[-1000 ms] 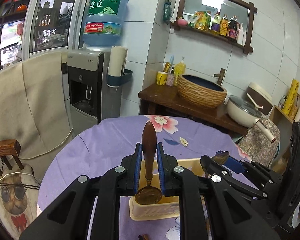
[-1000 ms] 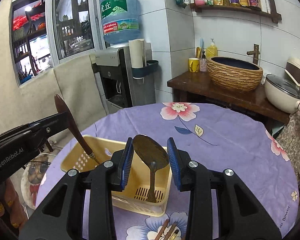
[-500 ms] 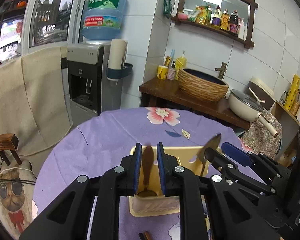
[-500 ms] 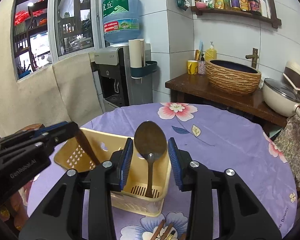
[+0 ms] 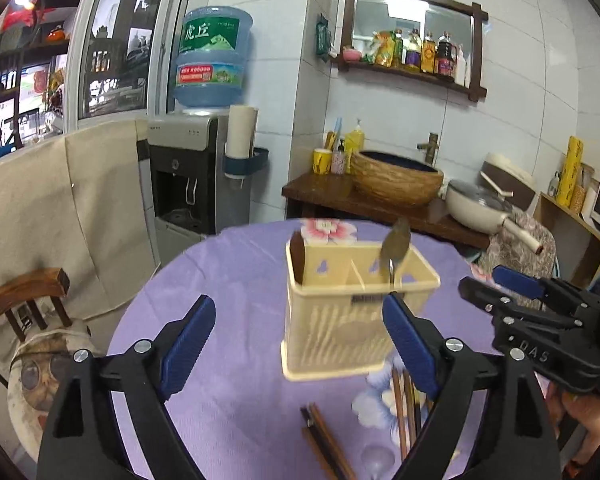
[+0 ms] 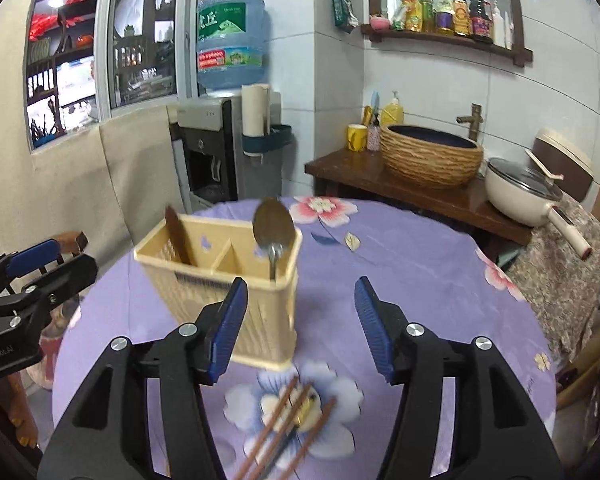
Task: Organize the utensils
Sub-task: 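Open the right tool dropping the metal spoon in while the left releases the wooden spoon, then move the left tool to the grey ladle while the right tool approaches the chopsticks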
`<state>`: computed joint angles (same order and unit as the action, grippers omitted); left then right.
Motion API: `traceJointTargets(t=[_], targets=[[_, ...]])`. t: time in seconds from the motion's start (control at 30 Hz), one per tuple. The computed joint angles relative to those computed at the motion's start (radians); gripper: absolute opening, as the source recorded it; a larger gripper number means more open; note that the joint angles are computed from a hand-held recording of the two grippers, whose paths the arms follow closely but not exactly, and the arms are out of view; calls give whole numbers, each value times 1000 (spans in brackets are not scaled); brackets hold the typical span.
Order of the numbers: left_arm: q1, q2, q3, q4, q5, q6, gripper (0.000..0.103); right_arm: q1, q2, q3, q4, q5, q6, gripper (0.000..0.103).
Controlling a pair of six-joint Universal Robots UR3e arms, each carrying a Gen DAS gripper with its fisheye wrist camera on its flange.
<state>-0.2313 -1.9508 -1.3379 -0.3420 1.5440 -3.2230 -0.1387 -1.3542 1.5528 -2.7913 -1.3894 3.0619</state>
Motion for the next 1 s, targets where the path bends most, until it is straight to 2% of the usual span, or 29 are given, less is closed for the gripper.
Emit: traceJointTargets(t=[0.2,0.3,0.5,0.83,1.0], targets=[[-48,67,-230,54,89,37,84,-26,-102,277,-21,-46,38,56],[-58,74,-298,66,99,33,81,-28,-70,317,11,-42,57,47],[-62,73,-355,72,99,32,76,-9,28,285,48,-66,123,35],[-76,61,-372,77,100,45,73,41,125,181,92,-143,143,28],[-89,45,-358,54,70,68,73,61,176,105,117,-174,125,23]])
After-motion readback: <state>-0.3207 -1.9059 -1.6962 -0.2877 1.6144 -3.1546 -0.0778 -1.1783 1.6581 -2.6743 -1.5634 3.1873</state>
